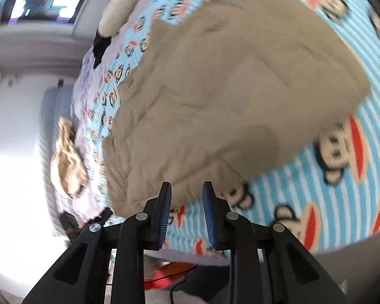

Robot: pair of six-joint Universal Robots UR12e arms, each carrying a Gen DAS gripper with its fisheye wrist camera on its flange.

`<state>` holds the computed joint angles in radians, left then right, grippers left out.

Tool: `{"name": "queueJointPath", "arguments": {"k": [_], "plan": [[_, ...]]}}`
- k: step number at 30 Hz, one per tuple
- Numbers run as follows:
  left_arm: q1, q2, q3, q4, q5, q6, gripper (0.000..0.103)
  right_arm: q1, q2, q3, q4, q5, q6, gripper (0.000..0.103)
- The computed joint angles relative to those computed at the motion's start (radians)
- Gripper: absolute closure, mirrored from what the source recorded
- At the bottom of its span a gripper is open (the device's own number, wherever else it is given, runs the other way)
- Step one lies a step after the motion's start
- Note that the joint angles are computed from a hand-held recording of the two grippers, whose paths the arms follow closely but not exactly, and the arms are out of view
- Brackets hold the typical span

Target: Fold large clothes

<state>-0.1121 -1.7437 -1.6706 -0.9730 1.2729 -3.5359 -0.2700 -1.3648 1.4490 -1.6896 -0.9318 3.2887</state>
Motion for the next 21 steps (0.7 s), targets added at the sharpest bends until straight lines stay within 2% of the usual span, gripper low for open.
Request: {"name": "queueJointPath", "arguments": {"k": [2, 3, 4, 6, 9, 13, 16, 21], "plan": [[-0.024, -0.036, 0.037, -0.056, 0.064, 0.06, 0.065, 0.024, 0.033, -0.041, -0.009, -0.033, 0.005, 0.075], [-0.031, -0.048, 0.047, -0.073, 0.092, 0.075, 0.065, 0.042, 0.05, -0.063, -0.01, -0.085, -0.009, 0.075], [-0.035, -0.055, 0.051, -0.083, 0.116, 0.082, 0.065, 0.058, 0.04, -0.049, -0.01, -0.139, -0.021, 0.075], [-0.033, -0.056, 0.042, -0.083, 0.132, 0.073, 0.065, 0.079, 0.06, -0.074, 0.018, -0.204, -0.018, 0.076], [-0.031, -0.046, 0.037, -0.105, 0.175, 0.054, 0.065, 0.079, 0.066, -0.069, 0.038, -0.256, 0.002, 0.084], [-0.029, -0.018, 0.042, -0.141, 0.213, 0.026, 0.065, 0.075, 0.038, -0.044, 0.034, -0.27, 0.047, 0.083], [-0.046, -0.004, 0.059, -0.168, 0.263, 0.026, 0.065, 0.097, 0.044, -0.065, 0.029, -0.272, 0.059, 0.079], [-0.074, 0.001, 0.091, -0.184, 0.284, 0.031, 0.065, 0.121, 0.03, -0.067, 0.031, -0.237, 0.08, 0.079]]}}
